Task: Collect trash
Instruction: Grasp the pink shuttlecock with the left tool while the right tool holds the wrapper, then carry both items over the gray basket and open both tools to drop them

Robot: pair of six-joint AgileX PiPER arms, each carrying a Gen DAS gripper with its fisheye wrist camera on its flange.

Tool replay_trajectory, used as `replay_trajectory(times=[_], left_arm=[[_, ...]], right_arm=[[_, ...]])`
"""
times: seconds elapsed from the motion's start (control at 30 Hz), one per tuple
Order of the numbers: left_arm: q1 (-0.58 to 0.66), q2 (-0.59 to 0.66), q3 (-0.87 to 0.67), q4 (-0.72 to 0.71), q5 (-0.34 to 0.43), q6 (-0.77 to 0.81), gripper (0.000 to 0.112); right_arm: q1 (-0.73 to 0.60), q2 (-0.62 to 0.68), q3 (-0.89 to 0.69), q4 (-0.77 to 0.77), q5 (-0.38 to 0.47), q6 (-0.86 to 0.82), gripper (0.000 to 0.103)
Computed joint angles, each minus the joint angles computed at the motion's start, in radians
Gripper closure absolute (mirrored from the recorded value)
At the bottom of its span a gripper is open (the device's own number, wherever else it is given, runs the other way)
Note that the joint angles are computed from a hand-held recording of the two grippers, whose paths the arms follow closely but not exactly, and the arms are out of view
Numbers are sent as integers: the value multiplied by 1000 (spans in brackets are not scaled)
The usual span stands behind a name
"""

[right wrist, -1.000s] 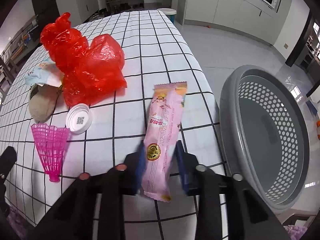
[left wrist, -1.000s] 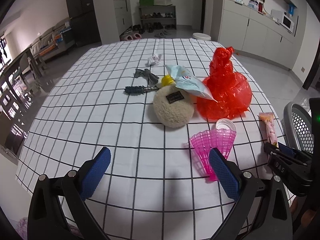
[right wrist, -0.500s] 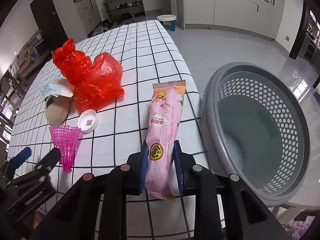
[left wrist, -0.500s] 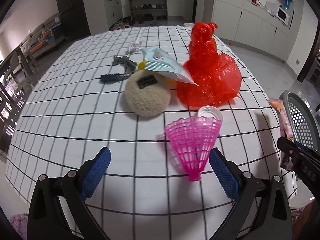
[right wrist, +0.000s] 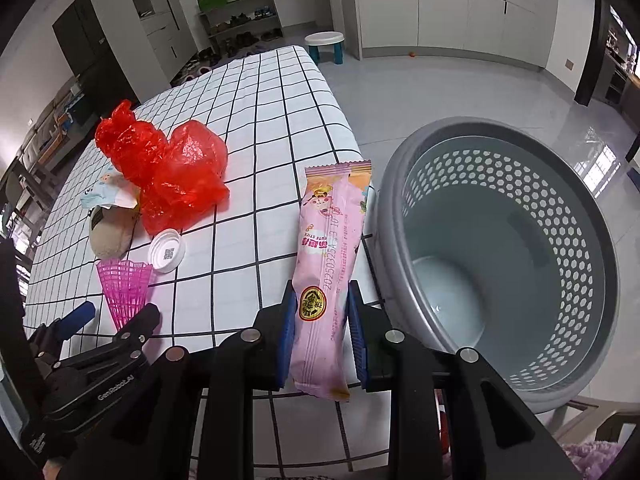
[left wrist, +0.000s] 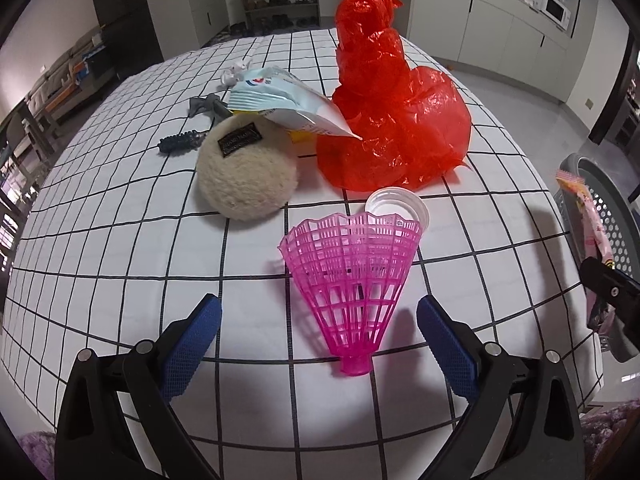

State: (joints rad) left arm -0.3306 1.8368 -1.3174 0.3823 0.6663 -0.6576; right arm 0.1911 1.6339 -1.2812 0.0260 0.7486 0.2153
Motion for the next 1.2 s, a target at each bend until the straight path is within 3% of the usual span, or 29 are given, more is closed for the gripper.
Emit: replay_trajectory(times=[0.17,0.23,0.33,0.63,0.83,1.0,1.2], left_arm=[[10,-6,8,-62,-21,62,42],[6,-15,16,-60,-26,65,58],[-3,-32,28,-67,-32,79,72],[-65,-111,77,42,-28,-3,76],[-146,-153,60,61,28,8,76],[-204,-135,-15,11,46,86,76],[-277,-31,-219,-49,93,161,75]], right_arm=[[-5,2,-4,5,4,-7,79],[-6,1,-1,5,2,-7,79],[-8,-3,3,5,-1,-7,79],[-33,-48,26,25,-8,-23,79],[-120,-90,36,87,16,-93,79],[-238,-121,58,132,36,-157,79],[-391,-151,60,181,81,-254,79]])
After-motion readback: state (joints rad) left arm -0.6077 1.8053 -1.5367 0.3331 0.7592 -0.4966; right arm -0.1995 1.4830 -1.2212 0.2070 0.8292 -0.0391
